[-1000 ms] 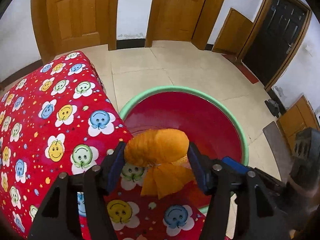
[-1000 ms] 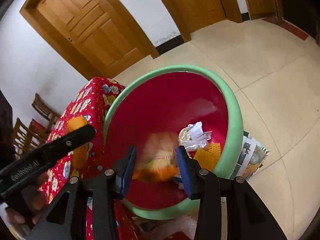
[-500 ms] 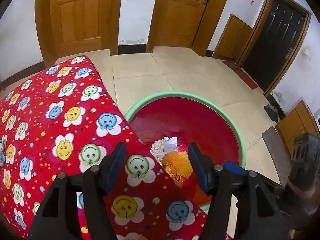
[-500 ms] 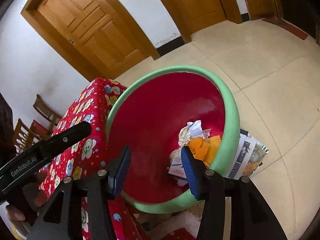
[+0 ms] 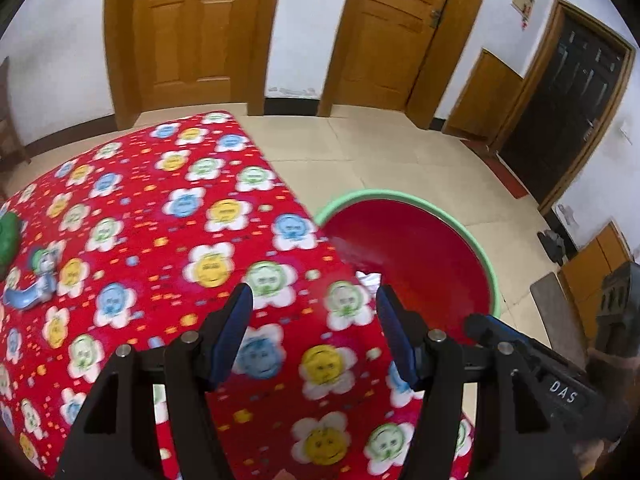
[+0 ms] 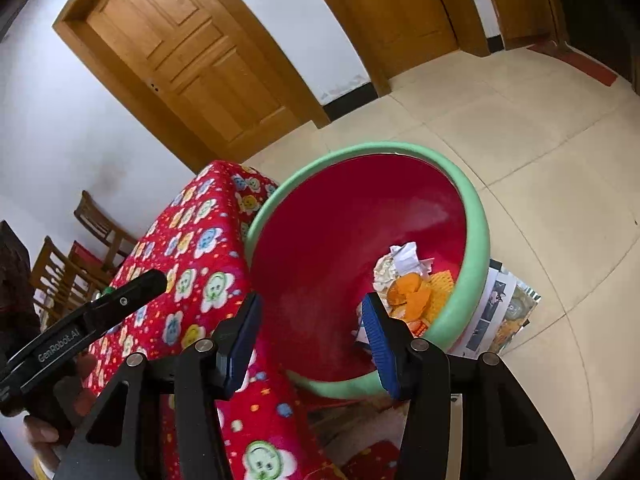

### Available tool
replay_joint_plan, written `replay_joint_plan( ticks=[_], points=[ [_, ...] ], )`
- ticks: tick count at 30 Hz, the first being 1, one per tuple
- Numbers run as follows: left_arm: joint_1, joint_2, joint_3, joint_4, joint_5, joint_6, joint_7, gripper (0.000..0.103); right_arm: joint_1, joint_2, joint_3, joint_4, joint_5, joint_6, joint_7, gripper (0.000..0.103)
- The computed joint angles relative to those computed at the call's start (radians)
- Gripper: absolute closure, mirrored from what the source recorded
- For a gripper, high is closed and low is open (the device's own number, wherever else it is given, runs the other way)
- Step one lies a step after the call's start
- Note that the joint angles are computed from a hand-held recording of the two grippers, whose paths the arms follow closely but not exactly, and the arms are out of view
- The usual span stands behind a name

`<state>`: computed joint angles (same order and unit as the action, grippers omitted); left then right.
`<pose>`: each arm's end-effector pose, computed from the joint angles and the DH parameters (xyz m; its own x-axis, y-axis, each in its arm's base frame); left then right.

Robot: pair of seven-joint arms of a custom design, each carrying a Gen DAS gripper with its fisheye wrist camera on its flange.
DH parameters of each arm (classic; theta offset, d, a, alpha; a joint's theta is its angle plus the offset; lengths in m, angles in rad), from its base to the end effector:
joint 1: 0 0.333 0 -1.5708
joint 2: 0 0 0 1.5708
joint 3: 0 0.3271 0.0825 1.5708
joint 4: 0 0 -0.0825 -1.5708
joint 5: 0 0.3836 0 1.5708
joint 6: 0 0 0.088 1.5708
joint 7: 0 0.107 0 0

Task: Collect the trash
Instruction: 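Move back to the table and grasp the blue toy with the left tool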

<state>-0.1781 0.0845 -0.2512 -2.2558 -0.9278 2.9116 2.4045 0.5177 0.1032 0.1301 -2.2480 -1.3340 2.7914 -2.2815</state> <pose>0.5279 -0.1860 0.3847 -0.4492 -0.8675 0.2137 -0.7604 0.2457 -0.6011 0.4095 0.3651 0.3554 -0.3727 -0.7975 -0.4745 -0.6280 0.5932 -0.5037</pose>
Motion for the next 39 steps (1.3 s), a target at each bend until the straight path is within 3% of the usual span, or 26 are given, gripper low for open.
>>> replay_joint_plan(
  ticks=[9,14,22,25,28,36,39],
  points=[
    [0.062,-0.027,0.06,-0.021,-0.01,0.015,0.009,0.039,0.03,0.025,0.014,0.047,0.121,-0.037,-0.101,0.05],
    [0.108,-0.004,0.088,-0.002,0.061,0.04,-0.032,0.039,0.052,0.04,0.012,0.072,0.204,-0.058,-0.171,0.043],
    [0.174,0.092,0.153,0.06,0.367,0.086,-0.226,0.039,0.081,0.08,0.002,0.128,0.283,-0.066,-0.257,0.043],
    [0.23,0.135,0.125,0.093,0.388,0.086,-0.197,0.039,0.092,0.092,-0.003,0.144,0.312,-0.073,-0.289,0.043],
    [0.309,0.162,0.048,0.109,0.319,0.101,-0.077,0.039,0.099,0.106,-0.007,0.155,0.352,-0.072,-0.322,0.043],
    [0.335,0.202,0.049,0.162,0.311,-0.075,-0.01,0.041,0.119,0.141,-0.018,0.195,0.436,-0.078,-0.411,0.043],
    [0.327,0.198,0.055,0.159,0.291,-0.084,0.003,0.045,0.128,0.151,-0.02,0.21,0.462,-0.093,-0.447,0.043]
  ],
)
